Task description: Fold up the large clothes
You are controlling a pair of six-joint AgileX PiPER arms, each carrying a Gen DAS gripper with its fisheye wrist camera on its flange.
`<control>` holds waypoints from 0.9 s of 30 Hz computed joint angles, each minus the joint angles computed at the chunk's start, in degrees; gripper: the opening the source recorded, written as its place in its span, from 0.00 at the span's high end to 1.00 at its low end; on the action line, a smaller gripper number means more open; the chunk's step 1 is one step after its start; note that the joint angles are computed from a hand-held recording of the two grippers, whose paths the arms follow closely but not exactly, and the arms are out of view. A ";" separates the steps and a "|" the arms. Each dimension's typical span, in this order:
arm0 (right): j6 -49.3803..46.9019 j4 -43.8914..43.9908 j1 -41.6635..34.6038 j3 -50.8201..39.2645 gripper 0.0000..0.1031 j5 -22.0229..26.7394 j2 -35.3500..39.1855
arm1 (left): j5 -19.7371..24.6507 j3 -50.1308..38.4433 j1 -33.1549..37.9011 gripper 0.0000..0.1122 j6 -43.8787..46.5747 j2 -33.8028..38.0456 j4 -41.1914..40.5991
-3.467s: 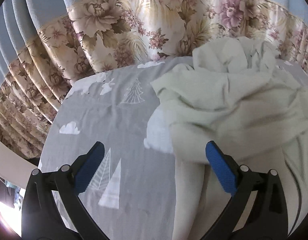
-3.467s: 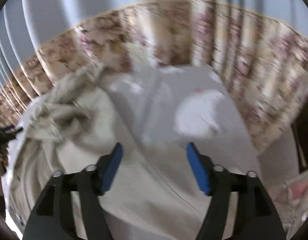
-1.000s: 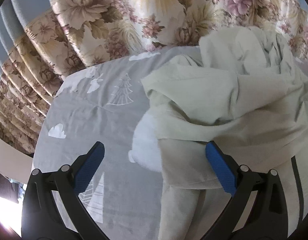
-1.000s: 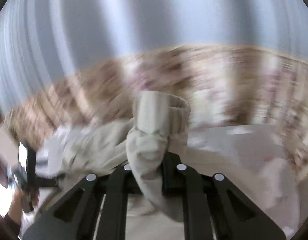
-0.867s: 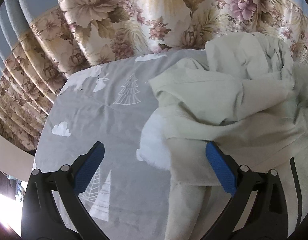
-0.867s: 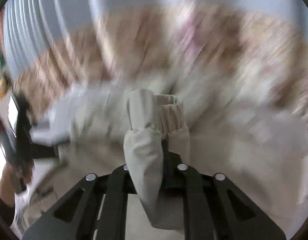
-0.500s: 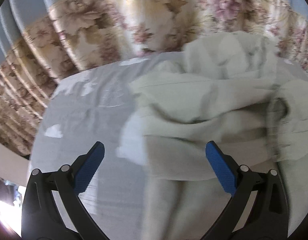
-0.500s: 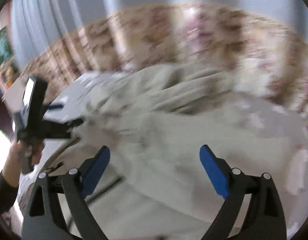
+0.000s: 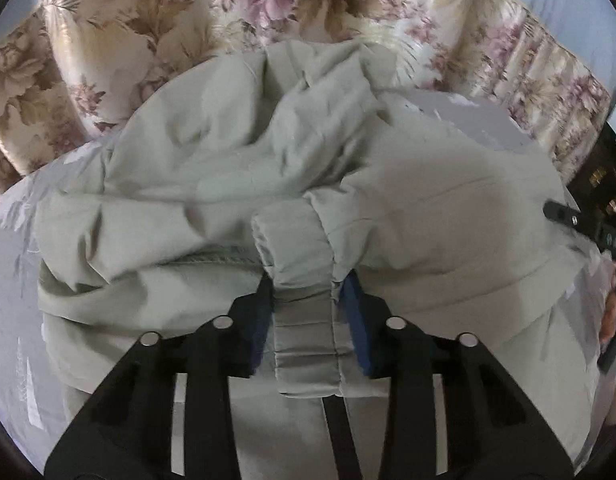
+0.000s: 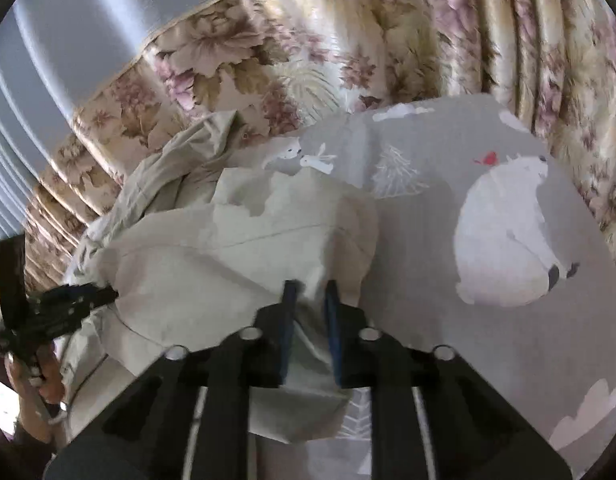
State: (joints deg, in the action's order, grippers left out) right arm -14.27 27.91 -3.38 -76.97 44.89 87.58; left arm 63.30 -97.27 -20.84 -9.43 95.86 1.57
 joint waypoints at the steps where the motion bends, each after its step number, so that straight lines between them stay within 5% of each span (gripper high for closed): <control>1: 0.46 -0.84 1.22 -0.06 0.94 -1.26 -1.06 | -0.45 0.00 -0.16 0.81 0.35 -1.07 0.69; 3: 1.33 -0.83 3.05 -2.02 0.94 -1.41 -2.31 | -0.03 -0.60 0.77 0.95 2.39 -4.76 1.52; 8: 6.14 -5.13 12.45 -11.90 0.94 0.24 -0.82 | 2.67 -2.89 10.74 0.95 9.86 -10.50 -0.11; 12: 13.59 -14.89 22.69 -21.37 0.94 4.02 8.44 | 4.38 -0.13 24.51 0.94 19.12 -10.05 -6.52; 16: 23.03 -31.86 30.83 -24.69 0.88 7.46 16.48 | -1.16 9.95 28.63 0.90 21.51 -9.76 -5.21; 18: 23.76 -33.60 31.44 -24.03 0.84 7.66 16.68 | -3.52 13.32 29.65 0.89 21.95 -9.61 -4.62; 20: 22.30 -30.42 30.05 -23.15 0.65 8.58 14.22 | -5.17 15.21 31.09 0.81 23.31 -10.95 -5.78; 22: 19.31 -25.66 27.33 -19.12 0.46 6.13 8.78 | -6.16 15.96 31.02 0.41 22.07 -13.15 -2.85; 24: 19.14 -24.92 25.26 -16.69 0.38 3.63 5.50 | -8.27 16.80 30.88 0.21 21.74 -15.60 -1.43; 27: 22.48 -26.09 21.15 -17.93 0.37 3.44 6.73 | -8.37 14.57 28.81 0.17 19.84 -15.66 0.38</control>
